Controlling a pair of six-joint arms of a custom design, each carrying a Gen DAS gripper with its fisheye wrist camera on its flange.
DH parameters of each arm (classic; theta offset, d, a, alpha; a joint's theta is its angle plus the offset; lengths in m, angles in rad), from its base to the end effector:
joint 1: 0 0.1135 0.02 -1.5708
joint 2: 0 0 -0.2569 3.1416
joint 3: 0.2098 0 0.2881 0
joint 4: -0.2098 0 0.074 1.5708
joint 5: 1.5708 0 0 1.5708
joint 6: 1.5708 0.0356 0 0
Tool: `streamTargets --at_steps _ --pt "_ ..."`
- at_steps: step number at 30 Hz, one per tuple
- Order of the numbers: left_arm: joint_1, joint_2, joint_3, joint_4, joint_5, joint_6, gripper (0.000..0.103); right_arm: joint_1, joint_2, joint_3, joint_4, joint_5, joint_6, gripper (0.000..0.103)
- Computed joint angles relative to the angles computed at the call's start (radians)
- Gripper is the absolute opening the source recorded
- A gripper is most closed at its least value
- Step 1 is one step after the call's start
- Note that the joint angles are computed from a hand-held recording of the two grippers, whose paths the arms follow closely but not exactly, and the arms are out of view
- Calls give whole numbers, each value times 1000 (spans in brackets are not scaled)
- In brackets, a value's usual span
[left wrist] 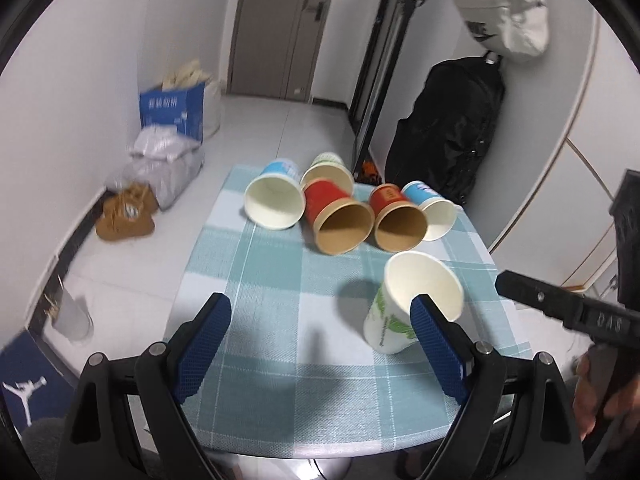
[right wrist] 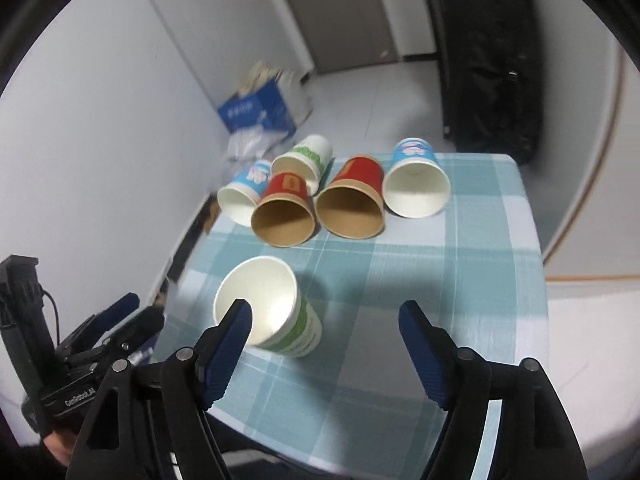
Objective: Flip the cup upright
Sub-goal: 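Open the right tool and withdraw it from the upright cup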
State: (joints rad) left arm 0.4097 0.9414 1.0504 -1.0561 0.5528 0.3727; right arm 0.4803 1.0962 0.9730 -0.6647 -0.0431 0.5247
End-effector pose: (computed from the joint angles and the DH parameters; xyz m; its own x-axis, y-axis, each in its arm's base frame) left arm 0.1939 0.0638 0.3268 -0.7144 0.0276 -0.6991 0.2174 0.9585 -0.1843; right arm 0.2360 0.1247 0.2893 -0.7888 0.1534 -0.5952 -0.1079 0.9188 0.3798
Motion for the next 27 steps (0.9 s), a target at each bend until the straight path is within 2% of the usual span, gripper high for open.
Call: streamTargets --at_steps 3,6,12,15,22,27 --pt "-13 -13 12 -6 -2 -18 88 57 -108 -84 49 103 60 76" --pt "-19 -28 21 0 -12 -40 88 113 -197 -132 51 208 98 82" --pt "-63 -93 8 31 -66 -68 88 235 -337 -187 61 381 59 90" --pt "-66 -124 -10 36 -44 -62 88 232 -413 -235 91 357 105 92" --pt "-72 -164 -50 48 -44 -81 88 335 -446 -262 77 493 107 93" --pt "-71 -182 -58 50 -39 -94 88 327 -473 -292 64 498 154 94"
